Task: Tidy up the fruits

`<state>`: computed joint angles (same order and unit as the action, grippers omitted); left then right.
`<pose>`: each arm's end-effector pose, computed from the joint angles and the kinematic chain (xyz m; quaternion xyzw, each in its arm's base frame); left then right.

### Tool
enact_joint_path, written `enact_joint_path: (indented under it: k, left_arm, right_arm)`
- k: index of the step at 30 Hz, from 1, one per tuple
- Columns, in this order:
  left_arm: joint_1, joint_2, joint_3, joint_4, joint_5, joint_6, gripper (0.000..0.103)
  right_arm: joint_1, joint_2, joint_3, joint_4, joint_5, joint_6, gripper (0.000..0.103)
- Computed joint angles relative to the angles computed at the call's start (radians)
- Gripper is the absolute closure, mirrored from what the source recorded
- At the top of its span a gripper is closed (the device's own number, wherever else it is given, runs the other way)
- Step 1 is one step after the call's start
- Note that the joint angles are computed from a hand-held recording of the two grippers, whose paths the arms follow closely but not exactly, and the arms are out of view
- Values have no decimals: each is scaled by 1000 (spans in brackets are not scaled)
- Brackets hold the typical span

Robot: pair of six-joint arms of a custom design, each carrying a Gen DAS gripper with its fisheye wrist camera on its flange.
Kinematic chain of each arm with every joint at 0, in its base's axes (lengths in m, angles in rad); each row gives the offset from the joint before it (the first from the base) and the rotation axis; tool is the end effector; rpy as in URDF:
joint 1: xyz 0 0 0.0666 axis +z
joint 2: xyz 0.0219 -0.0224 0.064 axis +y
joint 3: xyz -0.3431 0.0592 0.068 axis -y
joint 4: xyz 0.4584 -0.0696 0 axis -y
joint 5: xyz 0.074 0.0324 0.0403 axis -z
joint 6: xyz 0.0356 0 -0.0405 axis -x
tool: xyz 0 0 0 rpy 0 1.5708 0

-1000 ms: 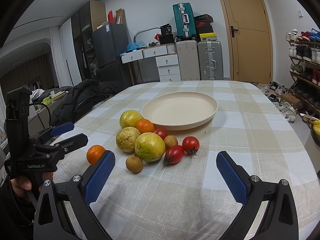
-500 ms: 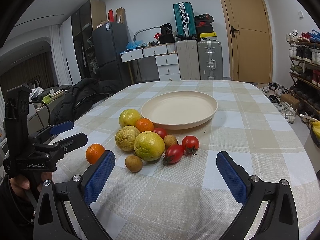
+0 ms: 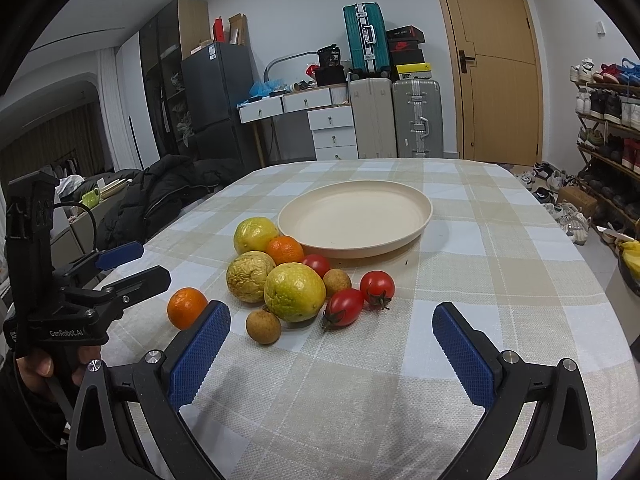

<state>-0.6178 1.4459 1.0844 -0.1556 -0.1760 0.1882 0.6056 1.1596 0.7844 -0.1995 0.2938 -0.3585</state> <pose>0.4681 -0.3255 0.2633 0.1404 0.8507 -0.1265 0.4905 0.3877 0.2554 0.2454 -0.0377 0.8710 0.1051 0.4783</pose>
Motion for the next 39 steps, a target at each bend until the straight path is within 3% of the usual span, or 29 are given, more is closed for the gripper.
enact_joint_path:
  k: [12, 18, 27, 30, 39]
  left_arm:
    - [4, -14, 4, -17, 26, -26, 1]
    - [-1, -8, 25, -71, 31, -60, 1]
    - [5, 12, 57, -162, 34, -61, 1]
    - [7, 29, 78, -201, 33, -61, 1]
    - [17, 82, 135, -295, 95, -68, 12]
  right_arm:
    - [-4, 16, 33, -33, 25, 11, 0]
    - [-5, 58, 92, -135, 29, 8, 0]
    - [-23, 113, 149, -224, -98, -63, 2]
    - [-18, 149, 182, -271, -152, -42, 24]
    - [-8, 220, 239, -305, -262, -38, 44]
